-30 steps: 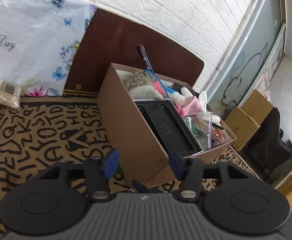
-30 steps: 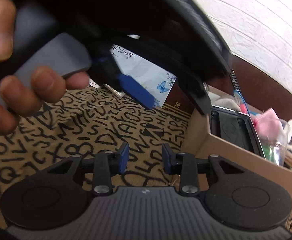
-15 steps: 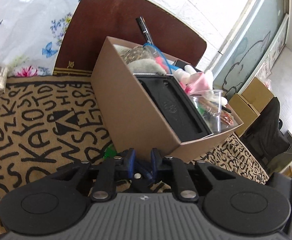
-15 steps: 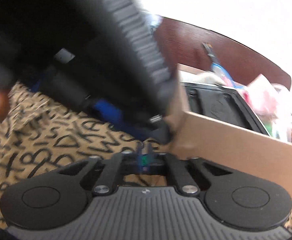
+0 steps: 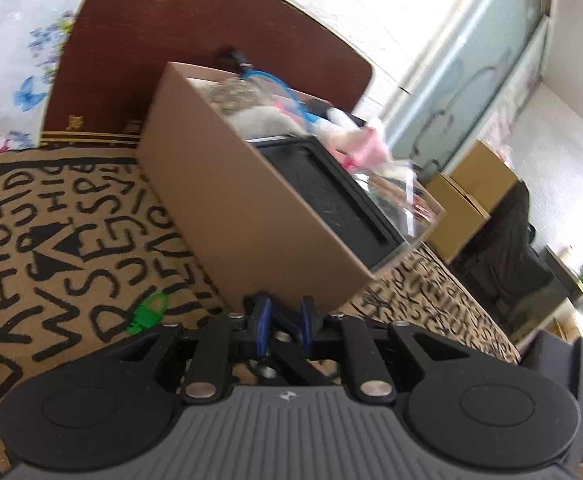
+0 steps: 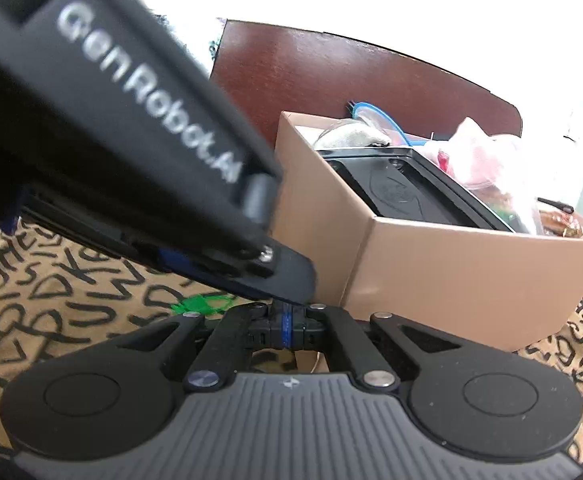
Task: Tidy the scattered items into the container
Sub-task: 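Move both tools toward the green clip beside the box, then grasp the green clip with the left gripper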
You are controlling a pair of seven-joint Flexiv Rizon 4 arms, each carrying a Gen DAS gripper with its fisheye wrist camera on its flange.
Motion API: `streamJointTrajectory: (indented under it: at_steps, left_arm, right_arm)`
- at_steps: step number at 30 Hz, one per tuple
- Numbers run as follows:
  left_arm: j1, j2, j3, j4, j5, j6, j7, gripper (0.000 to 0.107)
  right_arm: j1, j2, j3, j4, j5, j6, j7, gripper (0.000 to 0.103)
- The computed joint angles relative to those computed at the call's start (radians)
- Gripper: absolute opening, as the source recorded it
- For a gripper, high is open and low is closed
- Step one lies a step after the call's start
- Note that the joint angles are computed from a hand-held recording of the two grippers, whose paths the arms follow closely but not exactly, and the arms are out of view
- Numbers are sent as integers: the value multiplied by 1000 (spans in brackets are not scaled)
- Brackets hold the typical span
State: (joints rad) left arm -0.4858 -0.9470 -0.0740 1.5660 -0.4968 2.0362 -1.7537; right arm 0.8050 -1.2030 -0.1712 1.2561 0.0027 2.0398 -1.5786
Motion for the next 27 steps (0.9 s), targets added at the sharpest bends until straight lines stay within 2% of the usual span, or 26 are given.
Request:
streamJointTrajectory:
  at_steps: [2, 4, 6, 7, 9, 14, 16, 22, 23, 26, 27]
  left_arm:
    - [-31, 6, 39, 25, -68, 21, -18, 14]
    - [-73, 13, 89, 51, -157, 27, -13, 16]
    - [-90, 19, 107, 66, -221, 17, -6, 21]
    - [-81, 21, 98, 74, -227, 17, -9, 28]
    - [-57, 20, 78, 81, -220, 14, -17, 35]
    - [-13, 5, 53, 68, -177, -30, -32, 39]
    - [-6, 0, 55, 65, -168, -43, -45, 43]
    - [43, -9, 23, 65, -91, -23, -95, 45]
    - [53, -9, 15, 66, -75, -22, -100, 44]
    - [94, -8, -19, 72, -9, -21, -110, 38]
    - [107, -7, -29, 75, 12, -23, -113, 32]
  right_arm:
    - [-20, 9, 26, 13, -38, -1, -4, 0]
    - [-11, 9, 18, 16, -33, -10, -5, 4]
    - [-19, 17, 33, 26, -54, -42, 3, 19]
    - [-33, 15, 48, 28, -77, -53, 7, 23]
    - [-41, 20, 63, 42, -108, -52, 10, 37]
    - [-47, 15, 75, 43, -146, -50, 11, 42]
    - [-28, 17, 53, 50, -133, -53, 12, 44]
    - [-56, 29, 96, 53, -173, -84, 3, 43]
    - [-72, 8, 94, 13, -236, -104, 49, 43]
    - [-90, 4, 134, -8, -271, -143, 38, 43]
    - [-94, 3, 143, -13, -285, -159, 44, 43]
